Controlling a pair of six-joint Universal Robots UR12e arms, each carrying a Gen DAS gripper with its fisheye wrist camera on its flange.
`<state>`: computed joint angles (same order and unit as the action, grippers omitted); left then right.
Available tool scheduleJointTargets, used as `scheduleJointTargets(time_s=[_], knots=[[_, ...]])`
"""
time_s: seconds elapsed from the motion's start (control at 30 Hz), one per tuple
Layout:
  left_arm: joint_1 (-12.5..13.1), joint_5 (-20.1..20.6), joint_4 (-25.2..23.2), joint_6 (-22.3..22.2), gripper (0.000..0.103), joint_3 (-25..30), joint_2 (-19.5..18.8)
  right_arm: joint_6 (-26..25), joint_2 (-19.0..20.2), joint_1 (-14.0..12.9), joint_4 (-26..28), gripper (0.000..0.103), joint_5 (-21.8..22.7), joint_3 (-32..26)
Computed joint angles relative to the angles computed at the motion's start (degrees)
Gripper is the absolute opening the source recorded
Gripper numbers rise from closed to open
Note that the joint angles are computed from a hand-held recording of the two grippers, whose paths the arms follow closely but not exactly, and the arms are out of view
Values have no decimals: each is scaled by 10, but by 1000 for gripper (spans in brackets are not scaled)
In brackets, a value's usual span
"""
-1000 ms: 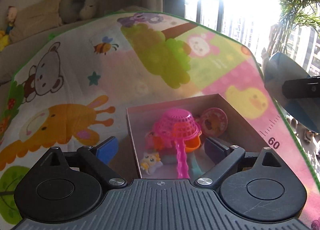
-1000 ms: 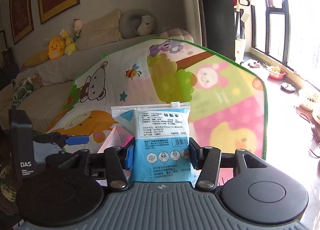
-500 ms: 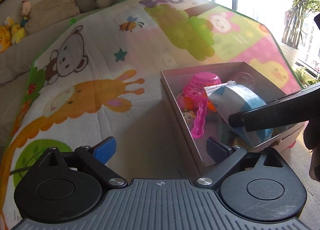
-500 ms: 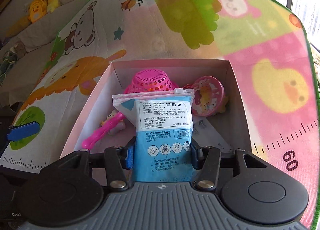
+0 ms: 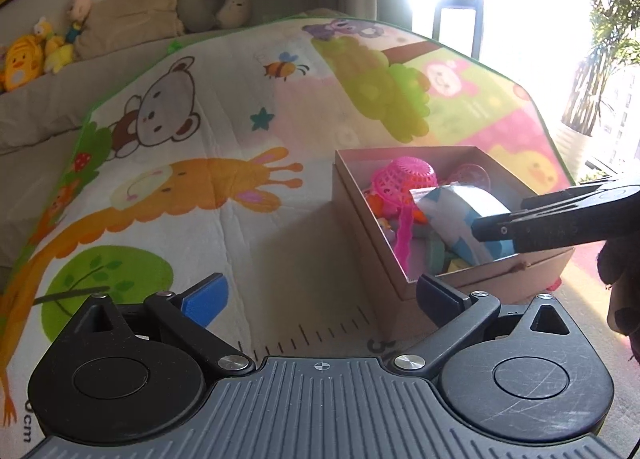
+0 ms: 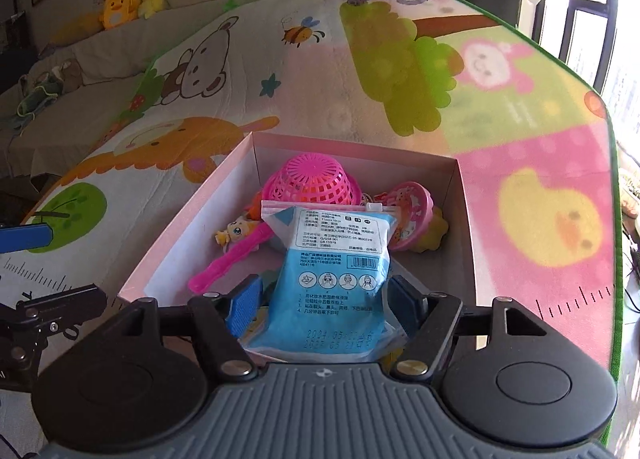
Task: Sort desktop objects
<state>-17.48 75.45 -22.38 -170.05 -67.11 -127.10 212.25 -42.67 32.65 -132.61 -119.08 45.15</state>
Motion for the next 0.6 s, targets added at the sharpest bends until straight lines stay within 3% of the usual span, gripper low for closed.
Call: scheduleJointTargets(time_s=[0.17, 0.3, 0.37, 0.53, 0.6], knots=[[2, 3, 20, 4, 103, -51, 23, 26, -42, 19, -88, 86, -42, 75], [2, 22, 21, 10, 103, -84, 33, 77, -67, 36, -149, 103, -27, 127], [2, 31, 10, -2, 103, -92, 35, 107, -69, 43, -141, 103, -16, 135], [3, 35, 12, -6, 103, -106, 38, 159, -40, 54, -29, 103, -5, 101], [2, 36, 11, 3, 103, -104, 37, 147, -25, 58, -5, 103, -32, 84]])
